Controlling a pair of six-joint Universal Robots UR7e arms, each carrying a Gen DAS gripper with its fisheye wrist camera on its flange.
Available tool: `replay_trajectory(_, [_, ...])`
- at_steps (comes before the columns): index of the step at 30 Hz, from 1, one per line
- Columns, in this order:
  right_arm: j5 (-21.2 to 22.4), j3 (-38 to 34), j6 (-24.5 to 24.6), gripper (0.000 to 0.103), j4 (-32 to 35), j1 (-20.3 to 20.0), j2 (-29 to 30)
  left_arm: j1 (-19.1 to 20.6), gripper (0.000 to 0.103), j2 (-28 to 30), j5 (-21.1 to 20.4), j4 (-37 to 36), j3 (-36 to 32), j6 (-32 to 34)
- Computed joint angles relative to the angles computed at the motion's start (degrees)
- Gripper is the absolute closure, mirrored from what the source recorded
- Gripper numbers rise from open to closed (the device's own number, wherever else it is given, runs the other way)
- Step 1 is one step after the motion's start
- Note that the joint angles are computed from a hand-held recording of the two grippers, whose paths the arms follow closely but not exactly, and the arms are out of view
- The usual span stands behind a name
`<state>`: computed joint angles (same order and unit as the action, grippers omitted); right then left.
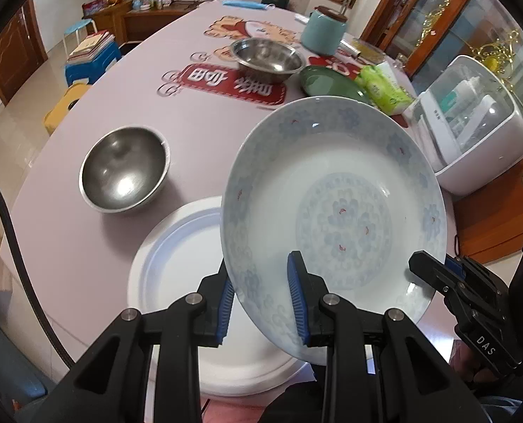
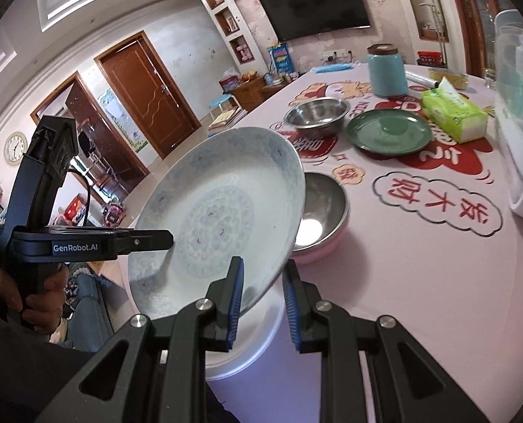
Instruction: Organize plates and bowls
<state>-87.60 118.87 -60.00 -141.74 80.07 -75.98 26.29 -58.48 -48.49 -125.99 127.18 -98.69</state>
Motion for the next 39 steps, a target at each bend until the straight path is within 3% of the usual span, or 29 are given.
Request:
replay_trajectory(14, [-6.21, 4.6, 3.28, 0.081, -2.4, 1.04, 1.28, 1.34, 0.076, -2.69, -5.58, -3.07, 5.81, -0.29])
replay_trajectory(25, [-10.46, 6.77, 6.54, 0.081, -4.39, 0.29, 3.02, 4.68, 0.076, -0.73, -8.91, -9.91, 8.82, 3.26])
replay_trajectory(39, [-14.98, 7.18, 10.38, 0.081, -4.86, 1.14, 5.53, 8.82, 0.076, 0.55, -11.83, -13.43, 10.11, 7.13])
